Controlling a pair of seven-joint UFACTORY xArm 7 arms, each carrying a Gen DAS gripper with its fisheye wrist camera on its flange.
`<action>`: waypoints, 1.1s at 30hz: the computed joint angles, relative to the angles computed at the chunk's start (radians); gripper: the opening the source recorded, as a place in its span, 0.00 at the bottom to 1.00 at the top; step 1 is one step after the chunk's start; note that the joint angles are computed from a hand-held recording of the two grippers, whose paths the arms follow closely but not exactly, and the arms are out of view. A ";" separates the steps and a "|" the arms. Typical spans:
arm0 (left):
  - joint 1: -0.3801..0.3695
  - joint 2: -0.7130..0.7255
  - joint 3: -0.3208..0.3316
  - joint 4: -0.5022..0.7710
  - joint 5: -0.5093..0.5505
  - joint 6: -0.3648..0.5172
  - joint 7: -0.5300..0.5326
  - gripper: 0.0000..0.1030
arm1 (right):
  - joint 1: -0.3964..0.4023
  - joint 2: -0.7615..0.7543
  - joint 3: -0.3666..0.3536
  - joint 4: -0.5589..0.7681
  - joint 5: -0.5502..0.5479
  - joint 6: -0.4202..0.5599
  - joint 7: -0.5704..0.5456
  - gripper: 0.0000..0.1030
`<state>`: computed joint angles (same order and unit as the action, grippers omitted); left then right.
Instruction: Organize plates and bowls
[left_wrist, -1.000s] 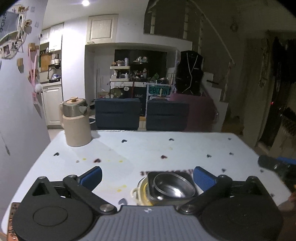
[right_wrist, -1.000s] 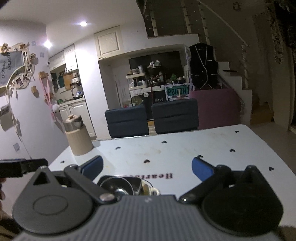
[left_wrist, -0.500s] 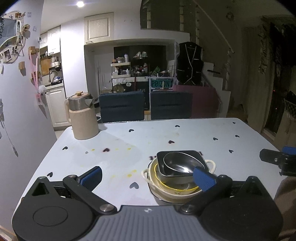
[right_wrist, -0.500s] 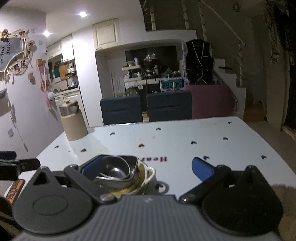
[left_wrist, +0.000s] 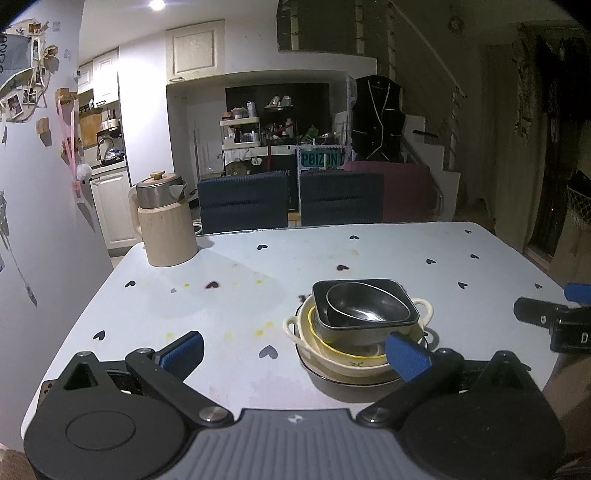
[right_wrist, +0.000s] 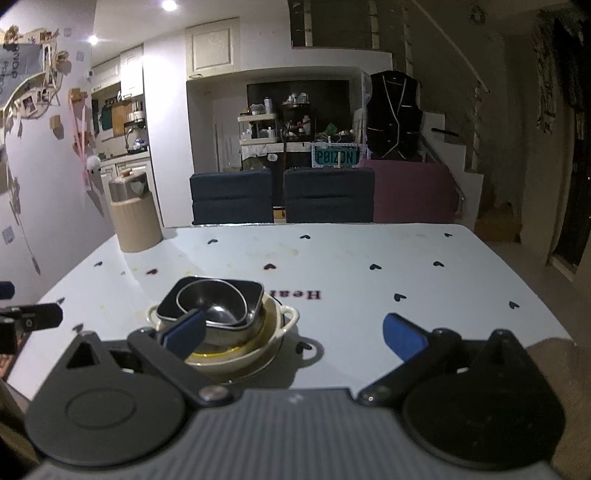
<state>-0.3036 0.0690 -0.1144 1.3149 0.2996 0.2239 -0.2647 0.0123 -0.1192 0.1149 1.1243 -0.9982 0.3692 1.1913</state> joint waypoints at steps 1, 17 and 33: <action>0.000 0.000 0.001 -0.001 0.001 -0.002 -0.002 1.00 | 0.000 -0.003 0.000 -0.006 -0.004 0.000 0.003 1.00; -0.003 0.011 0.003 0.011 0.001 0.022 0.006 1.00 | -0.017 -0.015 0.007 -0.026 -0.064 -0.029 0.041 1.00; -0.004 0.010 0.003 0.012 0.003 0.025 0.003 1.00 | -0.015 -0.014 0.006 -0.026 -0.074 -0.026 0.052 1.00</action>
